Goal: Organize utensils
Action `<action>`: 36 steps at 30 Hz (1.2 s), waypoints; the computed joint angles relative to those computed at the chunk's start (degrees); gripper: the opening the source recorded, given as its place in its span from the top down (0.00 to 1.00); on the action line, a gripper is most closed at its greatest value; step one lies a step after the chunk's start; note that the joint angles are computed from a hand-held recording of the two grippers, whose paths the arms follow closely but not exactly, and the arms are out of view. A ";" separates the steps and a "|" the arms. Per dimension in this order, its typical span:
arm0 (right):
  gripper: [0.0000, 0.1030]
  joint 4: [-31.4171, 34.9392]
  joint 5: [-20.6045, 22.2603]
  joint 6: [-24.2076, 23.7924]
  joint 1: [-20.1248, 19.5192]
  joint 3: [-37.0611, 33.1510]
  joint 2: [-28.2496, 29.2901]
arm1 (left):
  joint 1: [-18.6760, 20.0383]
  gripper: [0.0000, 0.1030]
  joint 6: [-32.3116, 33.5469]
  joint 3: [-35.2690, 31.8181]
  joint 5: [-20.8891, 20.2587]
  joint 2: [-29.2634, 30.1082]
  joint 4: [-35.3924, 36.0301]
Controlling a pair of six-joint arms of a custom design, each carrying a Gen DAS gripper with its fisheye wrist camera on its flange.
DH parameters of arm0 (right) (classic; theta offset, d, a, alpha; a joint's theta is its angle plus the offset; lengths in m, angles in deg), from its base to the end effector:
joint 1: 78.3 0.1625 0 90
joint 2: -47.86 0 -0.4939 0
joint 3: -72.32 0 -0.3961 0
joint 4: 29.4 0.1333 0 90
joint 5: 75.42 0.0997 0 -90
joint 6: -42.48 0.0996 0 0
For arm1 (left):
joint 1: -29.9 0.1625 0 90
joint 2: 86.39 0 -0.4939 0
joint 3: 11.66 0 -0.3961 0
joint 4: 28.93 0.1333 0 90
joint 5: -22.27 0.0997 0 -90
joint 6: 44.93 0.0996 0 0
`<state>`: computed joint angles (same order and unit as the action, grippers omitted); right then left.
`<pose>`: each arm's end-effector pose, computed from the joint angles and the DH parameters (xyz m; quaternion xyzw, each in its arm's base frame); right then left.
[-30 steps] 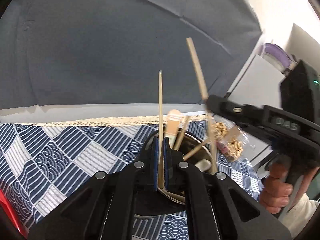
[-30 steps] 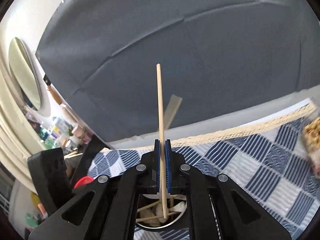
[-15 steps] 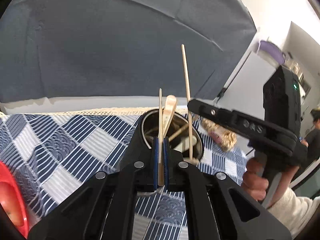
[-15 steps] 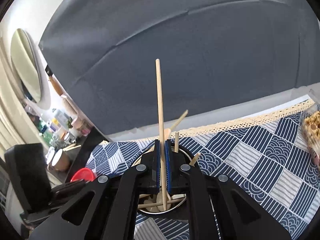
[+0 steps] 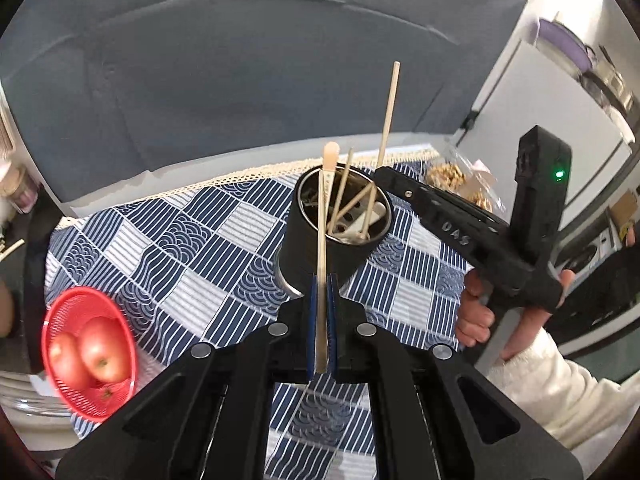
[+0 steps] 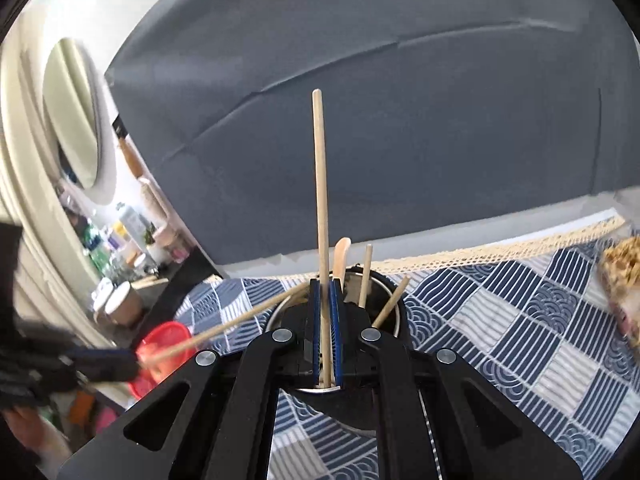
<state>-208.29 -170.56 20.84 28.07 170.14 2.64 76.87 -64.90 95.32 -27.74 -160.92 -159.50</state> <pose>0.3244 -0.6630 0.1775 0.2959 -0.9021 0.3088 0.0569 -0.2485 -0.5553 0.3645 0.1636 0.9233 -0.2349 0.2561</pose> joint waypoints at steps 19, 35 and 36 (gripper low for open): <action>0.91 1.29 -1.37 -5.36 -0.71 2.15 -2.47 | 0.38 0.38 1.74 -14.24 1.08 8.04 18.51; 0.18 -0.44 -6.87 -7.57 0.54 8.02 -7.65 | -1.51 0.07 -1.29 -4.14 5.23 2.05 6.50; 0.17 -0.47 -7.46 -7.77 0.84 8.71 -8.14 | -1.67 0.07 -1.46 -3.28 5.62 1.73 5.73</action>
